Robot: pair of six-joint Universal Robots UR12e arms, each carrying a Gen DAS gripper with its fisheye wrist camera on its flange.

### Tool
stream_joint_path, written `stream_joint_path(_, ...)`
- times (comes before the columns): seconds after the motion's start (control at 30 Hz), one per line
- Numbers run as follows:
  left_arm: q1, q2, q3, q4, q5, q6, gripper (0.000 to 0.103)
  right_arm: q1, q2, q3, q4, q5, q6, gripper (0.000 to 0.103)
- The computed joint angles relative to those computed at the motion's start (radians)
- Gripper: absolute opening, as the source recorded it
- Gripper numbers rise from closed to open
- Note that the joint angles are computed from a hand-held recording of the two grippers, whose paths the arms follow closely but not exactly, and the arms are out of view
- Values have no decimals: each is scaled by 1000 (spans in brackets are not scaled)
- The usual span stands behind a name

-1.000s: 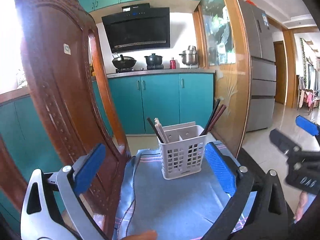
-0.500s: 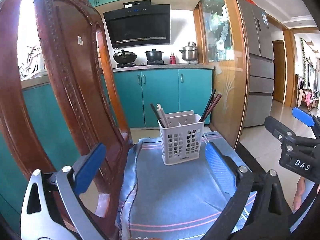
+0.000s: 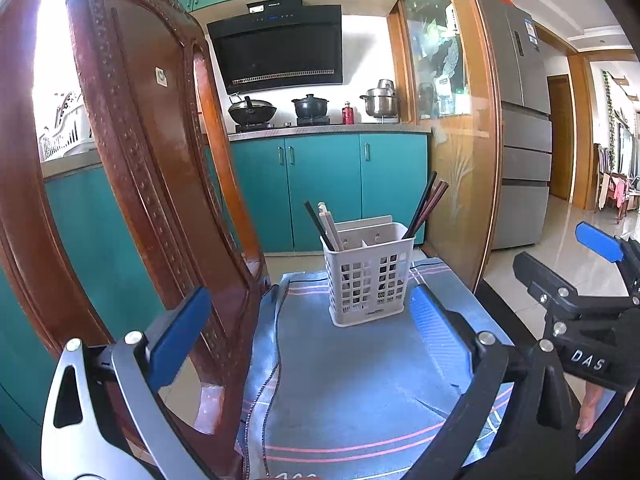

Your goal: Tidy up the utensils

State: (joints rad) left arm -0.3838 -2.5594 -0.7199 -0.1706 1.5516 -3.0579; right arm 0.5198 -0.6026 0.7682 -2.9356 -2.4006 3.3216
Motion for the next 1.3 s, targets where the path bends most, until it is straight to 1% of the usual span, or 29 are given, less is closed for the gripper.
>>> stream_joint_path(0.2,1,2,-4,-9,2,0,99,-3,-8,14,-10,-1,32,100)
stream_joint_path(0.27,1,0,0,-13,3,-3,99,-2,-5,9,-7,-5,30,100)
stream_joint_path(0.5,2,-5,12,-33,-2,-11,99,2,7,-6,-19,-23,-20,100)
stream_joint_path(0.93,-5,-13,21,-49,11,24,99,0,1,9,-15,-19,-4,100)
stream_joint_path(1.3,-4,-9,12,-43,2,1,99,-3,-4,15,-12,-16,2,100)
